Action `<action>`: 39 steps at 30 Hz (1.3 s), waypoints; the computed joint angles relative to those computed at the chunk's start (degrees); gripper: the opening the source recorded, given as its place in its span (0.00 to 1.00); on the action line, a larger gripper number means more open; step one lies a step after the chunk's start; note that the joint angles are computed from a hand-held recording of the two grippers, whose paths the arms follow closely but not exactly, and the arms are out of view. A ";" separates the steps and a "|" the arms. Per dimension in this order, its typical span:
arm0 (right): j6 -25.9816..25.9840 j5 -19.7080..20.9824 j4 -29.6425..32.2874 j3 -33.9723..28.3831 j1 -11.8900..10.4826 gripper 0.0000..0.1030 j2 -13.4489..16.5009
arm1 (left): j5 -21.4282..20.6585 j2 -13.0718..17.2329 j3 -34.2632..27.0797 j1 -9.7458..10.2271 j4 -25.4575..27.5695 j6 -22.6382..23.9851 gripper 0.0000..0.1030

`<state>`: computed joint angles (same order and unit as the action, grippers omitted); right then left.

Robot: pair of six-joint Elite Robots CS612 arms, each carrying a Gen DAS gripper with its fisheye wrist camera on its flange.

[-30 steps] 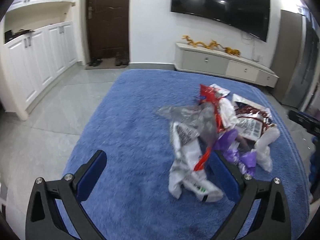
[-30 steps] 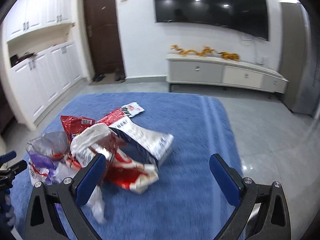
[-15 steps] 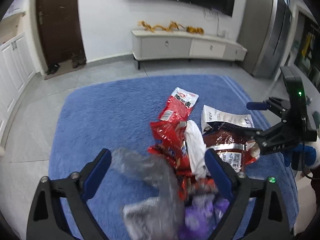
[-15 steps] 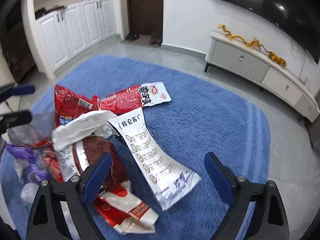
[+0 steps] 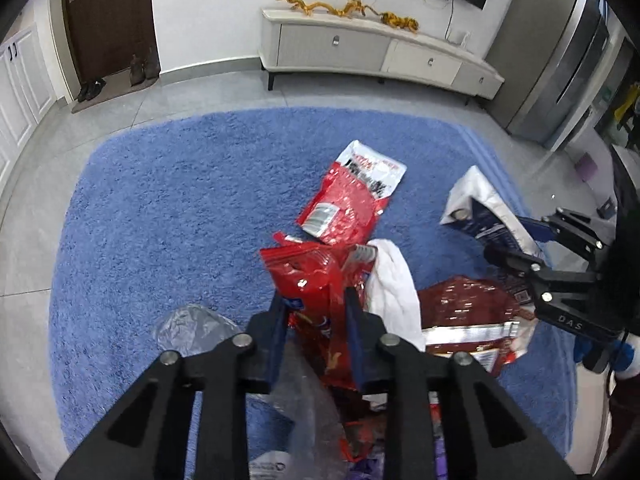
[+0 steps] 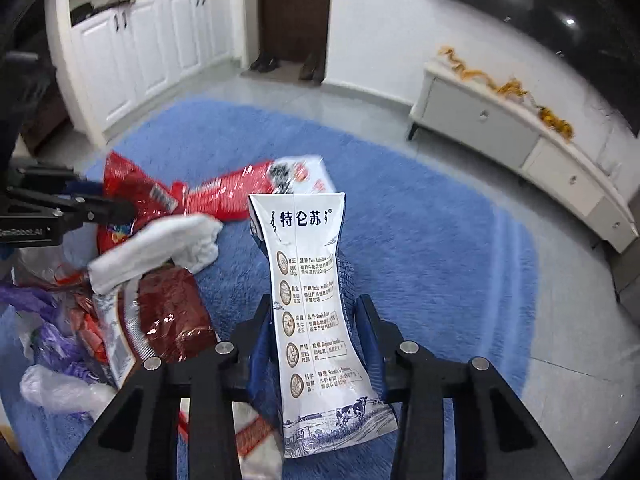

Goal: Collect trash
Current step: 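Grasp the white milk carton with the right tool while the left tool grasps a red wrapper, then carry both items over the bin and open both tools to drop them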

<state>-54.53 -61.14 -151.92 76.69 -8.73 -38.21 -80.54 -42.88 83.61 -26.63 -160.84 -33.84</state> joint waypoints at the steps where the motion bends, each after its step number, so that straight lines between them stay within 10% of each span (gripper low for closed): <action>1: 0.87 0.60 -1.33 0.64 -0.32 0.36 -0.40 | 0.52 -0.39 0.65 -0.19 -1.17 -0.41 0.21; 10: 10.55 5.88 -19.50 9.44 -4.65 0.35 -4.73 | 8.55 -4.89 5.69 -2.41 -9.93 -2.76 0.19; 20: 17.79 1.62 -27.89 15.51 -11.35 0.35 -6.22 | 8.13 -5.68 4.62 -6.40 -13.84 2.61 0.19; 28: 21.43 -8.56 -23.65 14.32 -16.23 0.35 -2.68 | -2.09 0.51 -5.51 -10.33 -8.23 9.37 0.19; 39: 30.24 -11.79 -11.81 6.81 -21.20 0.36 4.45 | -10.91 13.79 -28.33 -14.90 10.17 13.95 0.19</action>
<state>-24.29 -72.93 -163.72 83.50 -29.93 -33.76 -91.46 -29.09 55.28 -41.54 -150.67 -19.89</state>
